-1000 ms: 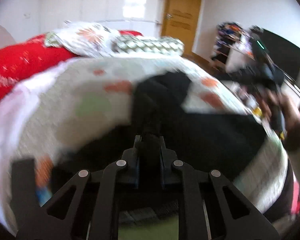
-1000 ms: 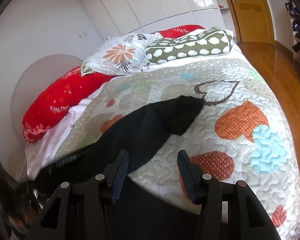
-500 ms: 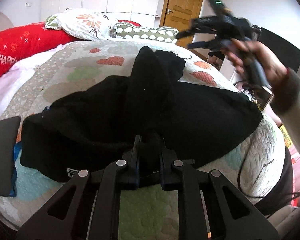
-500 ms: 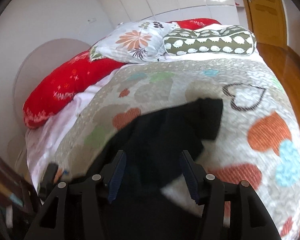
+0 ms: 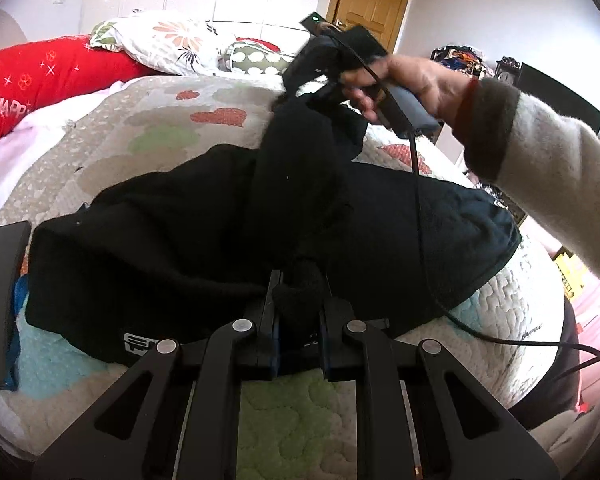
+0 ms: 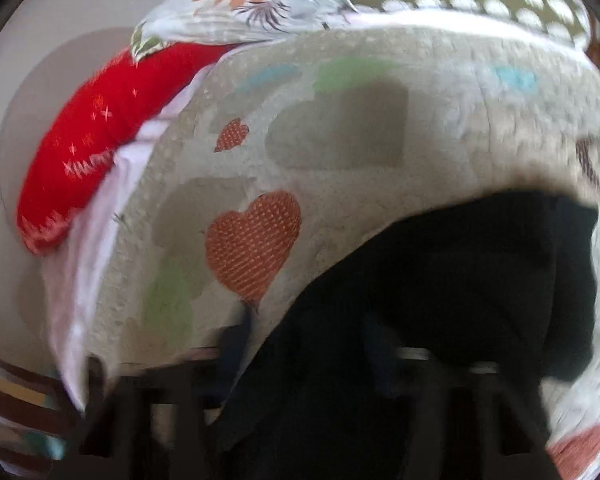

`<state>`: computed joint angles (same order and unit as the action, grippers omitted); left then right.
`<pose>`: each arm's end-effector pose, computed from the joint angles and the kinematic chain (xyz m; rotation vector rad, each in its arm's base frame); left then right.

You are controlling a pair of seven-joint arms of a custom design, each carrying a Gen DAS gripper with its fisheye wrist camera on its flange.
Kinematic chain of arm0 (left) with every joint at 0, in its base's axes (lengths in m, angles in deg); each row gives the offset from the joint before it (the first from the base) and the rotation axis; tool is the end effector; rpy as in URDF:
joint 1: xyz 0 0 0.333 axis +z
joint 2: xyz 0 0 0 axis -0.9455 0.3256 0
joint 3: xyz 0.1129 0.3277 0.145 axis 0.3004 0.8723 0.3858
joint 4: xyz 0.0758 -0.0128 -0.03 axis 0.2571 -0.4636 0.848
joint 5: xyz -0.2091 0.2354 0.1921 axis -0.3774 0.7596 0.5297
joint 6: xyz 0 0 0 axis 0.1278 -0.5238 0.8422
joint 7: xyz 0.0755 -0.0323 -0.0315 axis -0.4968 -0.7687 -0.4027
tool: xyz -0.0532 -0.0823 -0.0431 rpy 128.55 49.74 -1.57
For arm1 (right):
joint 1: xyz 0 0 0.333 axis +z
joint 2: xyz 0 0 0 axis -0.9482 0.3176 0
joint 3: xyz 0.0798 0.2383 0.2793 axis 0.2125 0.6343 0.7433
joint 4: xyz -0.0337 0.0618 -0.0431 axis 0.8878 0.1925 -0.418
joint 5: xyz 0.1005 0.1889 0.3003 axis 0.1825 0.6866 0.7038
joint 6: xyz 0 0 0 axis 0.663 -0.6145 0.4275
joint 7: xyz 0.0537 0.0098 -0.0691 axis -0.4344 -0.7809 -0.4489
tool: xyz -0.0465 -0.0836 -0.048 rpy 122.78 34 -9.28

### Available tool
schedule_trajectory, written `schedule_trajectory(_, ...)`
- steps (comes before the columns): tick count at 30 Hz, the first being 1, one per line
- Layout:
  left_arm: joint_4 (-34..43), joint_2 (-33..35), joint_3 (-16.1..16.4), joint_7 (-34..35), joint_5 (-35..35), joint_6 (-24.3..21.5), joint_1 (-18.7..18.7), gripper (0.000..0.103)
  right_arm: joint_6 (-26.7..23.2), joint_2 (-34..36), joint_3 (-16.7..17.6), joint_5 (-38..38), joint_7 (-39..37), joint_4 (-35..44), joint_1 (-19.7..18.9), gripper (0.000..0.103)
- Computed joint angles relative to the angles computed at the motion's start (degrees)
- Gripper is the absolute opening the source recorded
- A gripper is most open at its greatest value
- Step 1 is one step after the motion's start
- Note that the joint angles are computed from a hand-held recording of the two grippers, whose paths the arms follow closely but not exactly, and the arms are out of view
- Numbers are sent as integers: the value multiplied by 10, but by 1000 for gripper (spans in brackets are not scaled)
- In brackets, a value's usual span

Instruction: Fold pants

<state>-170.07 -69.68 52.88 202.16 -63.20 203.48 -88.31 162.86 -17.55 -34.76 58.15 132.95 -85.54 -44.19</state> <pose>0.4554 -0.2500 0.4886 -0.9098 2.6598 -1.2902 0.6200 0.3651 0.5154 -1.4074 2.2416 -0.2059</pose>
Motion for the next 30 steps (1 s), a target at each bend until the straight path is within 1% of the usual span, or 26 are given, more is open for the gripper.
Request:
schedule_trajectory(1, 1, 0, 2, -2, -1, -4, 1, 13, 19, -19, -1, -27, 25, -27, 2, 9)
schedule_trajectory(2, 2, -1, 3, -3, -3, -9, 3, 13, 57, -47, -23, -51, 52, -68, 21, 8)
schedule_trajectory(3, 2, -1, 5, -6, -3, -13, 5, 13, 70, -74, -33, -85, 84, -100, 33, 7)
schedule_trajectory(5, 1, -5, 6, -9, -7, -11, 7, 13, 76, -140, -43, -171, 166, -166, 58, 7)
schedule_trajectory(6, -1, -8, 7, -6, -13, -6, 8, 13, 74, -168, -40, -204, 200, -192, 64, 7)
schedule_trajectory(7, -2, -10, 8, -5, -17, -3, 8, 13, 61, -210, -34, -255, 254, -229, 76, 7)
schedule_trajectory(8, -3, -13, 10, -6, -21, -3, 10, 13, 39, -251, -20, -300, 311, -262, 86, 7)
schedule_trajectory(9, -3, -14, 12, -10, -22, -7, 12, 13, 22, -273, -3, -326, 351, -281, 88, 7)
schedule_trajectory(10, -4, -16, 15, -14, -23, -11, 15, 13, -1, -308, 21, -356, 409, -313, 93, 7)
schedule_trajectory(11, -4, -16, 16, -19, -23, -12, 17, 13, -16, -335, 47, -369, 458, -343, 97, 7)
schedule_trajectory(12, -5, -17, 18, -26, -23, -14, 19, 13, -27, -349, 66, -368, 484, -359, 98, 7)
schedule_trajectory(13, -8, -18, 18, -27, -23, -12, 20, 13, -39, -364, 91, -364, 526, -384, 102, 7)
schedule_trajectory(15, -14, -22, 16, -32, -18, -4, 20, 13, -51, -367, 128, -351, 584, -411, 101, 7)
schedule_trajectory(16, -17, -24, 15, -37, -14, 2, 18, 13, -50, -365, 144, -334, 611, -426, 101, 7)
schedule_trajectory(17, -19, -25, 13, -39, -12, 8, 17, 13, -33, -364, 155, -332, 644, -444, 99, 7)
schedule_trajectory(19, -20, -28, 11, -51, -3, 16, 14, 13, -5, -366, 168, -341, 695, -469, 94, 7)
schedule_trajectory(20, -20, -28, 12, -58, 3, 17, 13, 13, 1, -374, 174, -349, 723, -481, 90, 7)
schedule_trajectory(21, -18, -26, 12, -64, 9, 17, 12, 13, -4, -386, 184, -370, 773, -491, 81, 7)
schedule_trajectory(22, -17, -26, 13, -66, 11, 17, 12, 13, -16, -397, 188, -375, 793, -495, 77, 8)
schedule_trajectory(24, -18, -26, 13, -72, 12, 18, 10, 13, -40, -415, 186, -387, 786, -497, 67, 25)
schedule_trajectory(25, -19, -26, 14, -75, 12, 19, 10, 13, -49, -423, 183, -389, 778, -498, 61, 49)
schedule_trajectory(26, -19, -26, 13, -78, 12, 20, 9, 13, -63, -429, 177, -384, 766, -497, 54, 63)
schedule_trajectory(27, -20, -27, 13, -80, 12, 22, 9, 14, -55, -430, 166, -388, 751, -497, 45, 64)
schedule_trajectory(28, -21, -27, 13, -82, 13, 22, 8, 14, -37, -430, 152, -394, 733, -498, 35, 64)
schedule_trajectory(30, -21, -27, 14, -86, 16, 21, 8, 14, -10, -425, 123, -381, 684, -501, 15, 64)
